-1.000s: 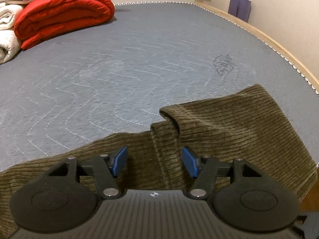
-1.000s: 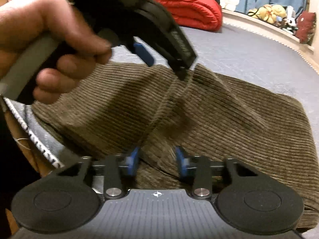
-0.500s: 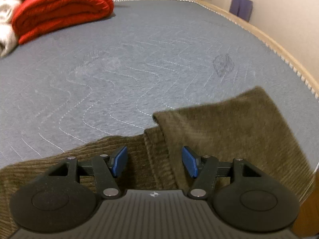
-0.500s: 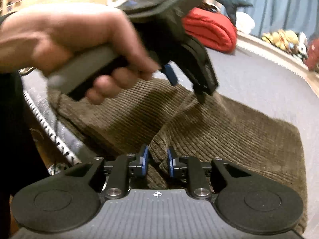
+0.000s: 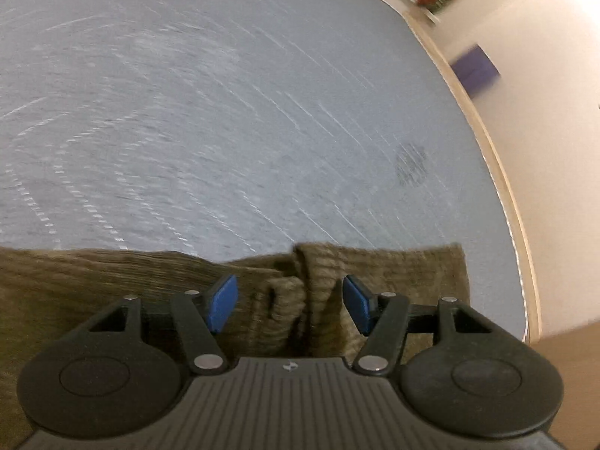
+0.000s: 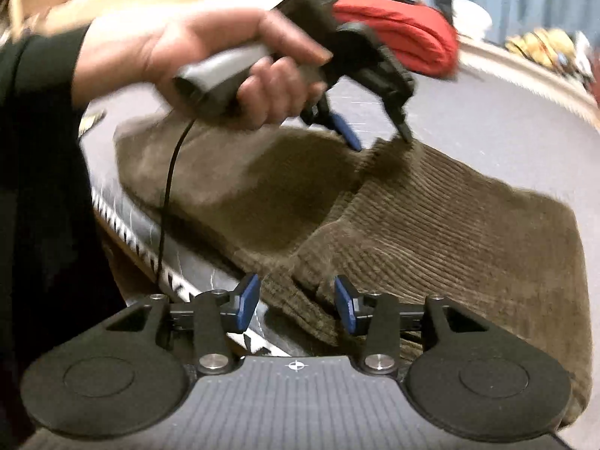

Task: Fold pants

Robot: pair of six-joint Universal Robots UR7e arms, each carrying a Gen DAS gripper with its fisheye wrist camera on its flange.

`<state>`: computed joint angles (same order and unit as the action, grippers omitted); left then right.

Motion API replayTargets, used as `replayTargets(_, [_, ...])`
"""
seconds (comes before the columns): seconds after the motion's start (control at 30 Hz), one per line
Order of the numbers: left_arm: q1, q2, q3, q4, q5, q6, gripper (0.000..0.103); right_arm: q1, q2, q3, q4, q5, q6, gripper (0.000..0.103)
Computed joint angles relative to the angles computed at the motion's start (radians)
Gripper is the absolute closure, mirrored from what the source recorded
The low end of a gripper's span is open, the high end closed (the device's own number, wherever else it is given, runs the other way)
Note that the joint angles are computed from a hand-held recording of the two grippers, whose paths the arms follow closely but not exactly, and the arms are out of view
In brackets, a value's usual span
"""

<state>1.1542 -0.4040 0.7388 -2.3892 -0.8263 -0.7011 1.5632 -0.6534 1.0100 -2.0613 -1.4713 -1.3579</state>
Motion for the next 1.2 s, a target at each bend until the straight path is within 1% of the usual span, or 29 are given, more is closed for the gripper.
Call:
replayTargets(0.03, [0.002, 0.019, -0.033, 0.020, 0.002, 0.032, 0.035, -0.001, 0.004, -0.014, 0.012, 0.005, 0.030, 0.055])
replayTargets(0.07, [0.000, 0.041, -0.068, 0.047, 0.021, 0.067, 0.035, -0.002, 0.005, -0.018, 0.013, 0.010, 0.051, 0.054])
replayTargets(0.1, [-0.003, 0.060, -0.094, 0.069, 0.049, 0.094, 0.042, -0.002, 0.006, -0.019, 0.006, 0.013, 0.067, 0.054])
replayTargets(0.13, [-0.006, 0.070, -0.104, 0.079, 0.082, 0.115, 0.061, -0.003, 0.004, -0.014, -0.013, 0.014, 0.079, 0.054])
replayTargets(0.17, [-0.010, 0.079, -0.115, 0.081, 0.098, 0.152, 0.069, -0.003, 0.001, -0.001, -0.039, 0.014, 0.092, 0.054])
replayTargets(0.2, [-0.017, 0.077, -0.109, 0.064, 0.107, 0.204, 0.082, -0.003, -0.001, 0.006, -0.062, 0.014, 0.111, 0.054])
replayTargets(0.23, [-0.023, 0.063, -0.083, 0.031, 0.111, 0.231, 0.083, -0.003, -0.002, 0.010, -0.080, 0.016, 0.132, 0.054])
replayTargets(0.3, [-0.038, 0.010, 0.007, -0.047, 0.121, 0.261, 0.083, -0.006, -0.006, 0.020, -0.139, 0.029, 0.190, 0.052])
replayTargets(0.37, [-0.054, -0.023, 0.066, -0.092, 0.187, 0.287, 0.083, -0.009, -0.008, 0.030, -0.223, 0.039, 0.257, 0.049])
replayTargets(0.43, [-0.058, -0.059, 0.129, -0.097, 0.245, 0.260, 0.083, -0.013, -0.007, 0.042, -0.338, 0.035, 0.336, 0.044])
replayTargets(0.47, [-0.054, -0.071, 0.145, -0.076, 0.259, 0.228, 0.082, -0.014, -0.003, 0.042, -0.391, 0.023, 0.375, 0.040])
replayTargets(0.53, [-0.042, -0.089, 0.170, -0.057, 0.249, 0.177, 0.076, -0.014, 0.018, 0.029, -0.499, -0.026, 0.450, 0.036])
replayTargets(0.57, [-0.042, -0.093, 0.177, -0.059, 0.255, 0.160, 0.074, -0.012, 0.034, 0.019, -0.558, -0.069, 0.482, 0.033])
replayTargets(0.6, [-0.048, -0.092, 0.179, -0.065, 0.288, 0.155, 0.072, -0.008, 0.056, -0.002, -0.611, -0.126, 0.517, 0.030])
replayTargets(0.63, [-0.055, -0.085, 0.174, -0.070, 0.318, 0.170, 0.064, -0.006, 0.077, -0.030, -0.623, -0.171, 0.548, 0.029])
replayTargets(0.67, [-0.064, -0.082, 0.178, -0.104, 0.348, 0.214, 0.060, -0.005, 0.099, -0.070, -0.607, -0.215, 0.586, 0.029])
replayTargets(0.7, [-0.072, -0.082, 0.184, -0.140, 0.361, 0.251, 0.056, -0.005, 0.118, -0.106, -0.587, -0.249, 0.624, 0.029])
replayTargets(0.73, [-0.078, -0.079, 0.187, -0.184, 0.365, 0.287, 0.056, -0.007, 0.138, -0.146, -0.558, -0.280, 0.665, 0.028])
replayTargets(0.8, [-0.084, -0.080, 0.193, -0.227, 0.346, 0.311, 0.055, -0.011, 0.168, -0.208, -0.484, -0.322, 0.716, 0.027])
replayTargets(0.9, [-0.095, -0.097, 0.232, -0.253, 0.324, 0.327, 0.054, -0.022, 0.187, -0.250, -0.424, -0.323, 0.771, 0.026])
replayTargets(0.97, [-0.103, -0.106, 0.256, -0.259, 0.320, 0.346, 0.052, -0.028, 0.191, -0.269, -0.393, -0.310, 0.809, 0.026])
replayTargets(1.03, [-0.106, -0.095, 0.252, -0.264, 0.314, 0.366, 0.047, -0.029, 0.204, -0.302, -0.351, -0.304, 0.855, 0.026])
replayTargets(1.13, [-0.110, -0.097, 0.274, -0.256, 0.283, 0.375, 0.047, -0.036, 0.205, -0.313, -0.326, -0.292, 0.903, 0.026])
replayTargets(1.2, [-0.115, -0.091, 0.280, -0.270, 0.252, 0.412, 0.048, -0.039, 0.207, -0.319, -0.324, -0.287, 0.909, 0.026])
